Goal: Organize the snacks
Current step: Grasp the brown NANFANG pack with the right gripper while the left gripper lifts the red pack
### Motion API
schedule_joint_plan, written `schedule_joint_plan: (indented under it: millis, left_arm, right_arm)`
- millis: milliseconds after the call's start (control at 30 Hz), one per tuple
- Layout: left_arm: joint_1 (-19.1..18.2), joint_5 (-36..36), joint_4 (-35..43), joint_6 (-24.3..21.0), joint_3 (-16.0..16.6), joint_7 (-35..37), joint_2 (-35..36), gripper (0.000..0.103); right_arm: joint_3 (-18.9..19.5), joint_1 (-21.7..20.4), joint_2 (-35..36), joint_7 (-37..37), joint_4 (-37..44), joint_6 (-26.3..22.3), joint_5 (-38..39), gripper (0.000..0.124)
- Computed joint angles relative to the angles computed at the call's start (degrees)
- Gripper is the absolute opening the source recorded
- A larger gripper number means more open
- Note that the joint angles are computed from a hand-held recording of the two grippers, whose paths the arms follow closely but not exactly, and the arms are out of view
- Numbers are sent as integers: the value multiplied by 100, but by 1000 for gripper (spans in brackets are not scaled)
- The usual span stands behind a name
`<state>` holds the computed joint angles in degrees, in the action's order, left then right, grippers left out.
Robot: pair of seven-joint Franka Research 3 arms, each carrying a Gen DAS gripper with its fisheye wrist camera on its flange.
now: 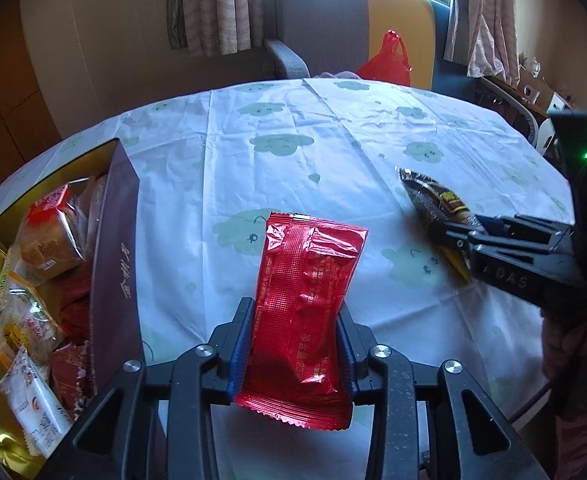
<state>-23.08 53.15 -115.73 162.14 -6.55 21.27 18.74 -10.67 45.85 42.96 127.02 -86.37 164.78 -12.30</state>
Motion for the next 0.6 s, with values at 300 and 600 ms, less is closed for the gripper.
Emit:
schedule_joint_plan:
  millis: [300, 600]
  left_arm:
    - [24, 409, -198, 66, -43, -450, -442, 38]
    - [189, 710, -422, 197, -180, -799, -814, 38]
  right_arm:
    - [-375, 304, 49, 240, -90, 244, -171, 34]
    - [-625, 513, 77, 469, -113, 282, -362, 34]
